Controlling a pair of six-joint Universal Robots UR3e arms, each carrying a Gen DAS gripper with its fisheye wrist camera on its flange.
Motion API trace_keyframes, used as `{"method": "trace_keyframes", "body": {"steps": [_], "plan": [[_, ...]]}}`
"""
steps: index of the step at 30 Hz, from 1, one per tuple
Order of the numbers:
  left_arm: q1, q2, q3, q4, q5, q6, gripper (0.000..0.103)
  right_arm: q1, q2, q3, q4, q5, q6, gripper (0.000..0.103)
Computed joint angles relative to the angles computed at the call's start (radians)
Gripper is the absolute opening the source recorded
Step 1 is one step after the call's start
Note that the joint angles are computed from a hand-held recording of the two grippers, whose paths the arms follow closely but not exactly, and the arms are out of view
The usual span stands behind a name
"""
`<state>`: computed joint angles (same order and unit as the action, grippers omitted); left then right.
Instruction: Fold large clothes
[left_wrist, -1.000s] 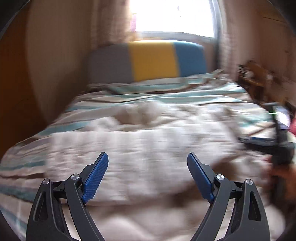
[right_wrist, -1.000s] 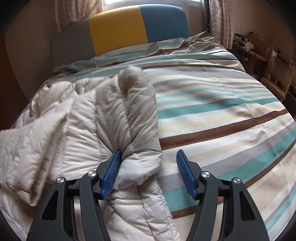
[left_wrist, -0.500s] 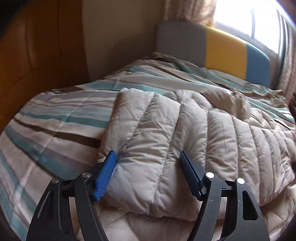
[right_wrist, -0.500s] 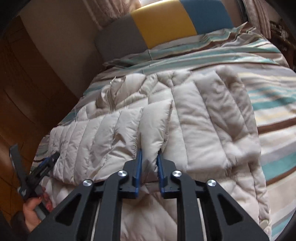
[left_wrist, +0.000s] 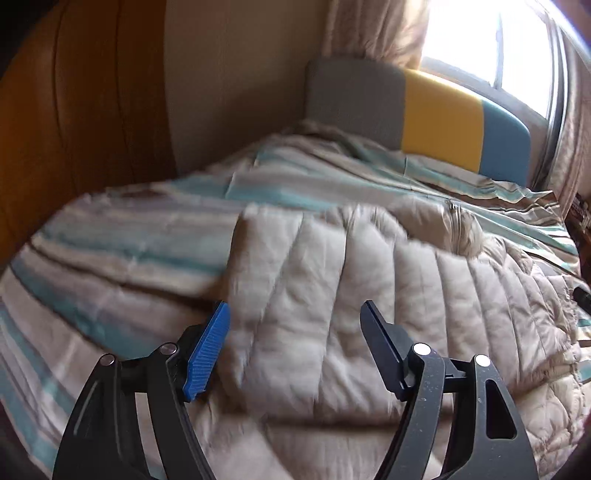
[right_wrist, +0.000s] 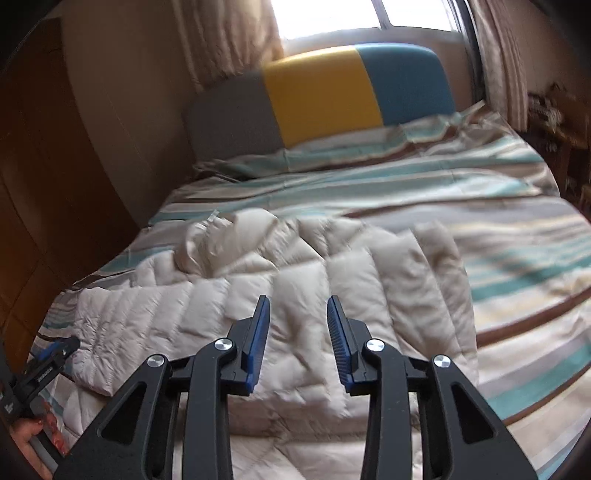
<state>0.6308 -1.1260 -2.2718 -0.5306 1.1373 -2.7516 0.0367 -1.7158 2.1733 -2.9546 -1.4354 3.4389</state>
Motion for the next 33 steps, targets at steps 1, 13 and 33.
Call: {"method": "trace_keyframes", "body": {"steps": [1,13,33], "plan": [[-0.052,-0.075,0.046,0.033,0.039,-0.017,0.073,0.037,0.053,-0.06,0.016,-0.012,-0.013,0.032],[-0.2,-0.521,0.18,0.256,0.137,0.038,0.081,0.194,0.516,-0.345,0.008,-0.186,-0.08,0.032],[-0.185,-0.167,0.06,0.096,0.16,0.009,0.094,0.174,0.4,-0.244,-0.04,-0.122,-0.077,0.056]]}}
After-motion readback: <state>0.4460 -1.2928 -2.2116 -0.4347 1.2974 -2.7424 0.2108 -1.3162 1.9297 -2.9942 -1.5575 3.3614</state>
